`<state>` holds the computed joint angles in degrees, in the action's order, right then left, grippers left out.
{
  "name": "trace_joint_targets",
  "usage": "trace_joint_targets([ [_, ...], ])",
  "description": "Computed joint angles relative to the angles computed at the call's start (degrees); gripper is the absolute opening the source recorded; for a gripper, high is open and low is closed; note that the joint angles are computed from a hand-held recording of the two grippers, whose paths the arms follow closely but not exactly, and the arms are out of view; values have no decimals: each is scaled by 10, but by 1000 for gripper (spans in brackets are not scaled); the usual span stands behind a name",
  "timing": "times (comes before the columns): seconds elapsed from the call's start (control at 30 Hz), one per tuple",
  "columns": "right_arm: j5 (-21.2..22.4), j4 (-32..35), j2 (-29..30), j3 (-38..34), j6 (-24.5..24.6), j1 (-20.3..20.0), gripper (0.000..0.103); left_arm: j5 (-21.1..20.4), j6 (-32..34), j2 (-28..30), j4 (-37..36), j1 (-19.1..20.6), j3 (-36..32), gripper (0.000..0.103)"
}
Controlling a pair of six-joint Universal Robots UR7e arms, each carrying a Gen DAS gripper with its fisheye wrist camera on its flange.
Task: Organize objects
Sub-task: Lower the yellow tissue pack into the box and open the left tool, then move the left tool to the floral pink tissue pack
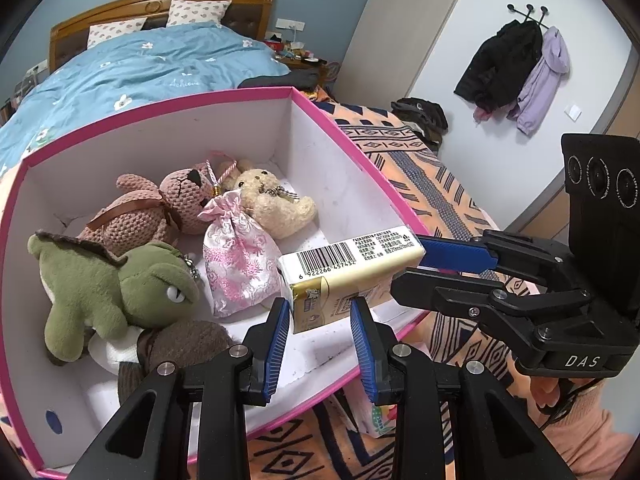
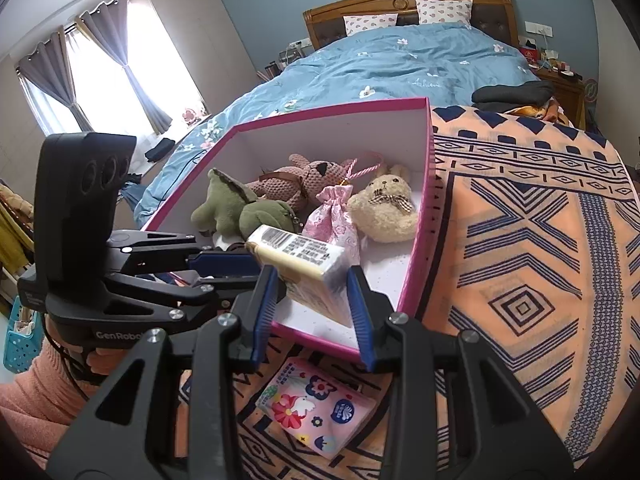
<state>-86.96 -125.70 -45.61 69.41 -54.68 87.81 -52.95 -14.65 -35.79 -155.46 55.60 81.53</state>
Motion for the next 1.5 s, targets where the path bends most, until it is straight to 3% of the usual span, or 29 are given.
trace_joint_targets([
  [0.27, -28, -44, 5, 8, 13, 9, 39, -5, -19, 12, 51, 10, -35, 33],
  [0.47, -19, -69, 3, 16, 17, 10, 40, 14, -28, 14, 45, 11, -32, 35],
  [0.67, 5, -71, -14, 35, 3, 1, 45, 41, -4, 2, -19, -1, 7, 47],
  [0.83, 28, -72, -36, 58, -7, -11, 47, 53, 39, -17, -118, -20, 66, 53],
  [0.9, 40, -74, -49, 72, -14, -18, 52, 56, 56, -24, -154, -29, 90, 57],
  [1.13, 66, -83, -91, 123, -32, -42, 54, 41, 117, -37, -262, -57, 163, 62],
  [1.33, 45, -89, -102, 153, -41, -60, 60, 27, 115, -25, -280, -73, 188, 63],
  [1.5, 21, -85, -92, 155, -21, -69, 60, 19, 83, -7, -255, -68, 185, 63],
])
